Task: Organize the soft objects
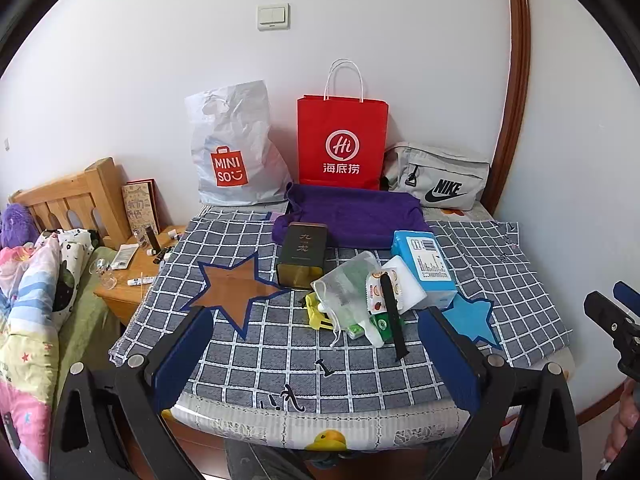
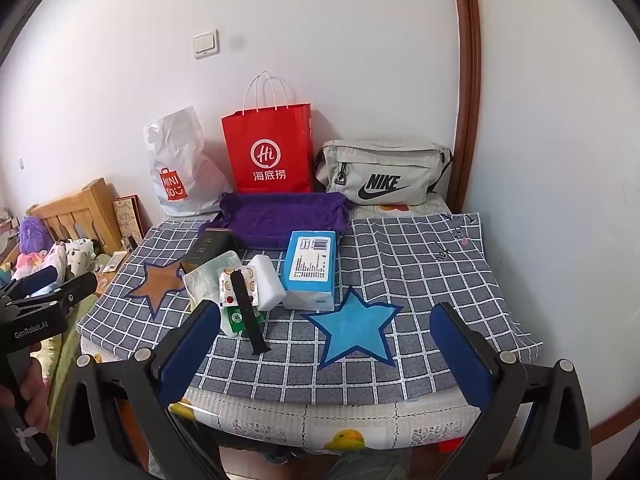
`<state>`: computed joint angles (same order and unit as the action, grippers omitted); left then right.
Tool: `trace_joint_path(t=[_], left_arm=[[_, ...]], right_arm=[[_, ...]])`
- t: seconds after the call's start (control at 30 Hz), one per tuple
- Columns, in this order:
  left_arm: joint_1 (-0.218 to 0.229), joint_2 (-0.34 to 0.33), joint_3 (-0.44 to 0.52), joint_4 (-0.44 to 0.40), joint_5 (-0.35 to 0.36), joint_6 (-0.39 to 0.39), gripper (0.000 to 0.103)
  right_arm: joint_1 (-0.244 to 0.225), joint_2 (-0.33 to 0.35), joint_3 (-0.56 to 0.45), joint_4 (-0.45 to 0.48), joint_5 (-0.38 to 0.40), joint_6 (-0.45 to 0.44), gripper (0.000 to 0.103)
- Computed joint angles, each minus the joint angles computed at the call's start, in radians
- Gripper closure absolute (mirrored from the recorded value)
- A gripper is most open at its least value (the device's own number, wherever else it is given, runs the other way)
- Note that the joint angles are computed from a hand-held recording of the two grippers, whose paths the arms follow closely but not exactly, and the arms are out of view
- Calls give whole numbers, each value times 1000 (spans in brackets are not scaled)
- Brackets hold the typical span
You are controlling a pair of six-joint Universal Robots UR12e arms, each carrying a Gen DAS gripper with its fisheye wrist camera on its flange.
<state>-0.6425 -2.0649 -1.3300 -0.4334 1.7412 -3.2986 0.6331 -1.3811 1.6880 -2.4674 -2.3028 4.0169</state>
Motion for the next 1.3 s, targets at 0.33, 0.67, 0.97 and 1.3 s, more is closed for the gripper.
trace_joint_path(t=[0.33,0.67,0.97,1.3], left_arm=[[-2,-1,3,-2,-6,3,0],[0,0,4,-5,-8,3,0],[0,-1,4,-6,-5,4,0],[3,3,-5,3,-10,6,0]], right_arm=[[3,1,1,-9,-1,2,0],[7,4,1,-20,-3,-6,0],[1,4,0,-13,4,-2,0],[-1,7,4,-30,14,-8,0]])
